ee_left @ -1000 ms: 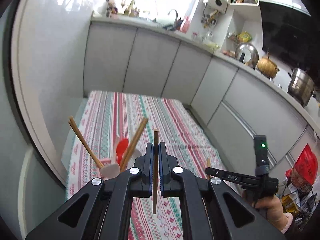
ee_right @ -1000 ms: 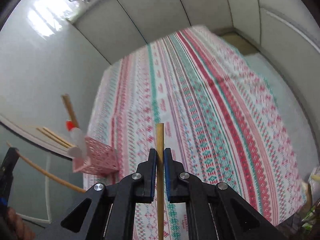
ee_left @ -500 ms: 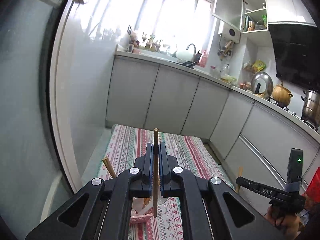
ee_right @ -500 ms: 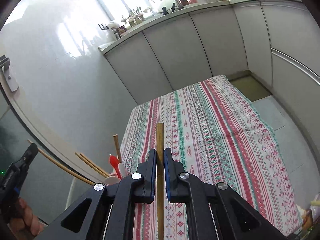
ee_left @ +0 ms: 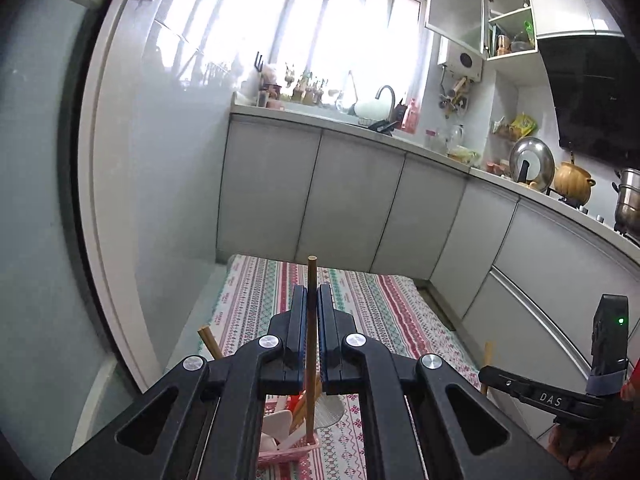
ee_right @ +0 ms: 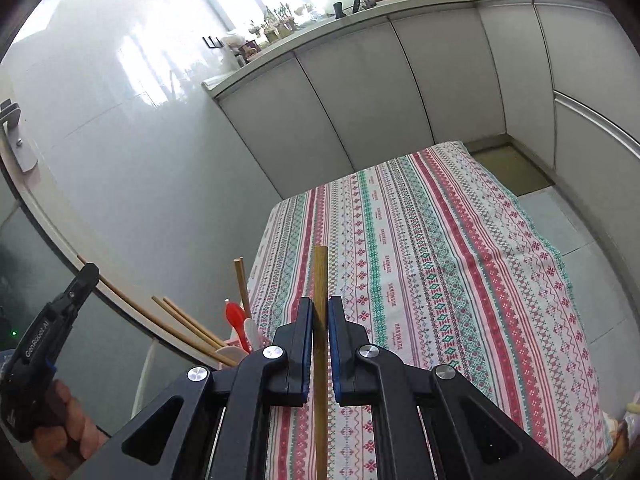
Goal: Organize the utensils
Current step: 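Carry both chopsticks upright toward the pink holder with both grippers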
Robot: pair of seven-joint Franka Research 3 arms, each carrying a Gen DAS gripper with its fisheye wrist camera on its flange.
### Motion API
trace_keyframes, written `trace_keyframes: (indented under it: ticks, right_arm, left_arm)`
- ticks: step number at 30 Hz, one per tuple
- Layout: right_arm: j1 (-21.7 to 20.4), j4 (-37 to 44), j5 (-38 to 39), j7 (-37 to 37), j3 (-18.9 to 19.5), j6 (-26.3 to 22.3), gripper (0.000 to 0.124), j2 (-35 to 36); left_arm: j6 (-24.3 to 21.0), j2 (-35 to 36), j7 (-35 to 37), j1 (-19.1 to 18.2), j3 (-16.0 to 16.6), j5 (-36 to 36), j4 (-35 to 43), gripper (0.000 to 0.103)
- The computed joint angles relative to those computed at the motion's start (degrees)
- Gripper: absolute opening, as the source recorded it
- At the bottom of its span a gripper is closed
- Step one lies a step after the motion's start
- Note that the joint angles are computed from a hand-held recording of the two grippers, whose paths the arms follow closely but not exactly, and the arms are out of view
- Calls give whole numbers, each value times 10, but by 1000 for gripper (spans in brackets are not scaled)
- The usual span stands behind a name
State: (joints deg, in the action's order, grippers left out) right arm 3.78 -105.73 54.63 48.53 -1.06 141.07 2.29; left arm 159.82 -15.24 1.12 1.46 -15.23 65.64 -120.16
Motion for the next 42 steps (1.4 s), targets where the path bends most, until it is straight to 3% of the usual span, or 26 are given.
trace_keyframes:
  ticks: [9,14,19,23,32,35,37,42]
  right_arm:
    - [2,-8,3,-14,1,11,8,-6]
    - [3,-10,6,-16,-1,11,8,-7]
    - [5,-13,10,-24,0,12,8,-9]
    - [8,-14,6,-22,1,10,8,-9]
    - [17,-25,32,-50,4,27,8,-17]
    - [20,-23,58,-70,6,35,8,-16]
    - [24,-20,80,-86,8,44,8,-14]
    - [33,-2,139,-122,18,56,8,3]
  left_arm:
    - [2,52,37,-17,14,-12,26,4]
    - [10,80,128,-38,38,-121,23,5]
    - [10,89,170,-44,43,-161,19,5]
    - [13,108,266,-60,50,-250,24,5]
    - [19,110,283,-61,54,-291,18,7]
    - [10,93,276,-57,52,-294,4,26]
    - [6,76,255,-51,47,-280,-9,55]
    - [-4,33,256,-46,44,-295,-39,66]
